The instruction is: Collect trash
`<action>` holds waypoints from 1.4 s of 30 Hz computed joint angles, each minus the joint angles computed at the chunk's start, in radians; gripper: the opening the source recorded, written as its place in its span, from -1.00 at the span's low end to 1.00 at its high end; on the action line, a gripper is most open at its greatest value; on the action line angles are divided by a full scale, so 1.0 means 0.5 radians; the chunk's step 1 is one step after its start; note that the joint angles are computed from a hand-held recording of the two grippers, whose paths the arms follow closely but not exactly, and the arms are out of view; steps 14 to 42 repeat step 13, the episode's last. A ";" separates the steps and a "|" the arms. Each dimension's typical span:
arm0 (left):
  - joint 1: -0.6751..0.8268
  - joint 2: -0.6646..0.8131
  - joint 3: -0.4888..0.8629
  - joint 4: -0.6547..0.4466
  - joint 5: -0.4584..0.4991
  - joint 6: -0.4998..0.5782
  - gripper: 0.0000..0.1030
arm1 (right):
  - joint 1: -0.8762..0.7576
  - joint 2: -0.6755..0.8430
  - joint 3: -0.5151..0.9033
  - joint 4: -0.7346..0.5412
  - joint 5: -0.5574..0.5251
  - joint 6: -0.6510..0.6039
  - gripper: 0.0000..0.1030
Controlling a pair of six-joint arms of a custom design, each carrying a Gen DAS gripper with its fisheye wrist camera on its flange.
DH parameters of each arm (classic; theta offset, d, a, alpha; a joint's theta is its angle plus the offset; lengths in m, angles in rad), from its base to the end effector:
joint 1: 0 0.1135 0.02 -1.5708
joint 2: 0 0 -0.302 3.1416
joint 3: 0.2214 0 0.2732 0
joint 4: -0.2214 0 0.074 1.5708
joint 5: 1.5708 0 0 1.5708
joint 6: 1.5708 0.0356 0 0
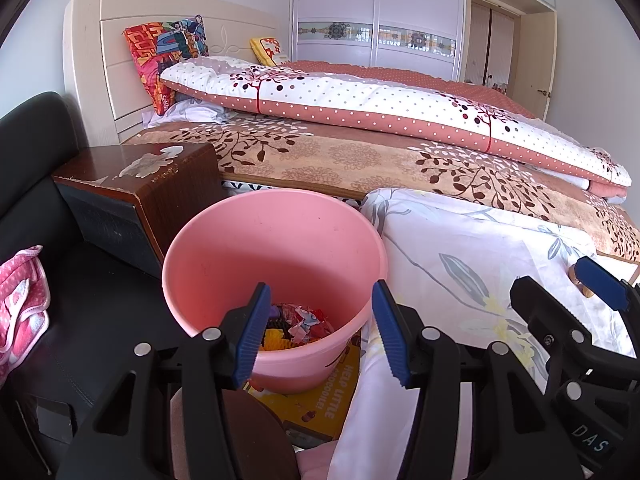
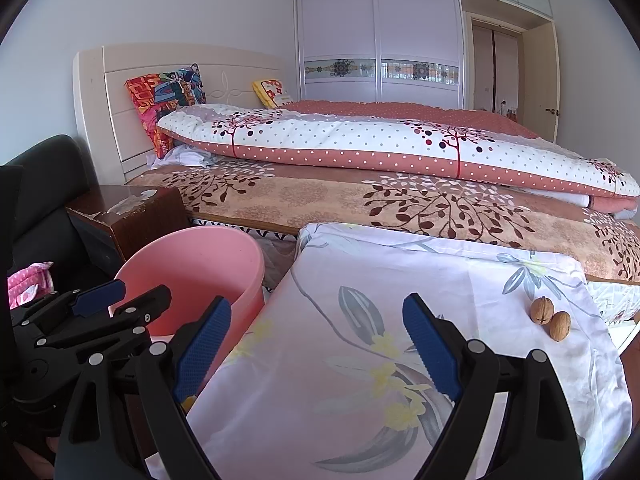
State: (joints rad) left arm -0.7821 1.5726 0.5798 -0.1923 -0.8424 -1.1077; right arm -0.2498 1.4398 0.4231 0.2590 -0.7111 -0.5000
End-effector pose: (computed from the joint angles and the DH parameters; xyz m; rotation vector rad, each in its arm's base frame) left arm 0.1983 -0.1596 0.1345 -0.5557 2.1759 0.2331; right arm 0.2433 -0.0381 0.1484 -0.6001 2.0587 0.3978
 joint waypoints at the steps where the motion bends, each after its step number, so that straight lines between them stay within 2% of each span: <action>1: -0.001 0.001 -0.001 0.000 -0.003 0.000 0.03 | -0.002 0.003 0.007 -0.008 -0.001 -0.003 0.68; 10: -0.031 0.002 0.007 -0.064 -0.025 -0.068 0.03 | -0.005 0.004 0.010 -0.012 -0.006 -0.005 0.68; 42: -0.035 0.001 0.008 -0.068 -0.026 -0.066 0.03 | -0.005 0.003 0.010 -0.012 -0.005 -0.006 0.68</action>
